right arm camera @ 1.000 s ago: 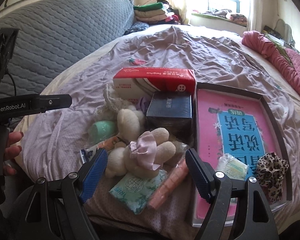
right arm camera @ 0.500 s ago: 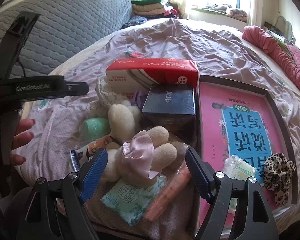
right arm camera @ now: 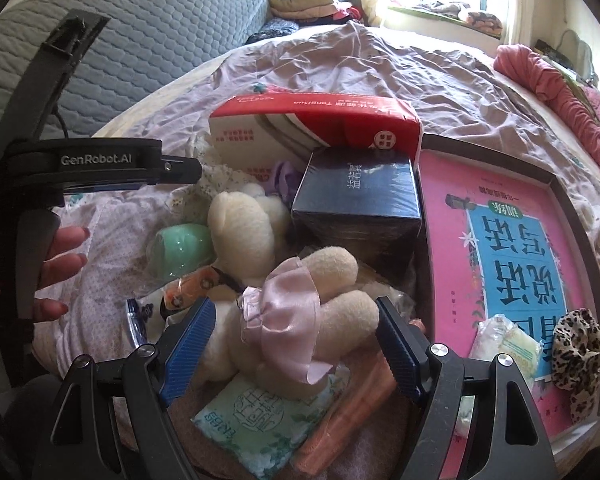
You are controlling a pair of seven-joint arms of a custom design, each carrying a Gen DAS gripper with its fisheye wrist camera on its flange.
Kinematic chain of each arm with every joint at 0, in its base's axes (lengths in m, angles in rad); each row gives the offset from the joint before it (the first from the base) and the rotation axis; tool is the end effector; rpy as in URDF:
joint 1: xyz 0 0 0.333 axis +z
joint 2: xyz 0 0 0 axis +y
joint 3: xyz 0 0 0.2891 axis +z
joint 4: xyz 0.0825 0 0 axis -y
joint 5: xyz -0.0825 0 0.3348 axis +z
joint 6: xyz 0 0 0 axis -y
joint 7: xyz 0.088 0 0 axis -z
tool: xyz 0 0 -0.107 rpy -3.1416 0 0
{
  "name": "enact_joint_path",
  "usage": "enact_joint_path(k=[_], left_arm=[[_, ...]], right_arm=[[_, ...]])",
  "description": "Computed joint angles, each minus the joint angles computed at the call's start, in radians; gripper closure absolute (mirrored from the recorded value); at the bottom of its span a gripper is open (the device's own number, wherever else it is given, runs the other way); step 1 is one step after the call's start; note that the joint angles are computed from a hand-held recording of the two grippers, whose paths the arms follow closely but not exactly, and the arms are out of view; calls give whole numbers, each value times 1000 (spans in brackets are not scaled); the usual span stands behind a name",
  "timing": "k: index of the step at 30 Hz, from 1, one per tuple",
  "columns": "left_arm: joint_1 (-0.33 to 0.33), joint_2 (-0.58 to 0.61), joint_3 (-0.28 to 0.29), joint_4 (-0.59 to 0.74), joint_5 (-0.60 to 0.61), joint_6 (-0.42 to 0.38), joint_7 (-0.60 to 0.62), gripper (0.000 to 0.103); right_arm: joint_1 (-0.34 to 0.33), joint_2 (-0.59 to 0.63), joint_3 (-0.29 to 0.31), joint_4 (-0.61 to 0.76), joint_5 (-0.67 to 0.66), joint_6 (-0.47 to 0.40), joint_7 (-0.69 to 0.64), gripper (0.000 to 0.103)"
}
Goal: Organize soft objects
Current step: 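Grasp the floral cloth item with the left tool while the right tool grasps the beige plush toy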
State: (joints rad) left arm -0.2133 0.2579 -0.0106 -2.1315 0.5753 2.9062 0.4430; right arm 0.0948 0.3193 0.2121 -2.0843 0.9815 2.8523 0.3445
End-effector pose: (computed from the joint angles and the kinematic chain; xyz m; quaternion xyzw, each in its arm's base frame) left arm 0.5434 -0.1573 0.3473 -0.7946 0.5391 -0.2293 0.1593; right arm 0.5517 0.1228 0.3159 -0.8408 0.4364 -0.0937 0.3063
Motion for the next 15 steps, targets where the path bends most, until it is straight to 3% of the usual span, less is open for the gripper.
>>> enact_joint_path(k=[2,6,9,12,15], left_arm=[[14,12,-7,0,-24,30,15,22],[10,35,9,17,-46,45,23,21],[44,60,-25,26,-128,74,92,21],[29,87,-15,49,-172,63,131,21],[44,102,-32,44,-234,105,187,21]], right_arm=[[-1,5,5,4,8,8,-13,37],[-16,11,18,17,47,-3,-47,45],[-25,4,20,20,93,-23,-85,53],[-28,-6,14,24,144,-50,-132,63],[-27,-19,-5,26,190,-97,-167,71]])
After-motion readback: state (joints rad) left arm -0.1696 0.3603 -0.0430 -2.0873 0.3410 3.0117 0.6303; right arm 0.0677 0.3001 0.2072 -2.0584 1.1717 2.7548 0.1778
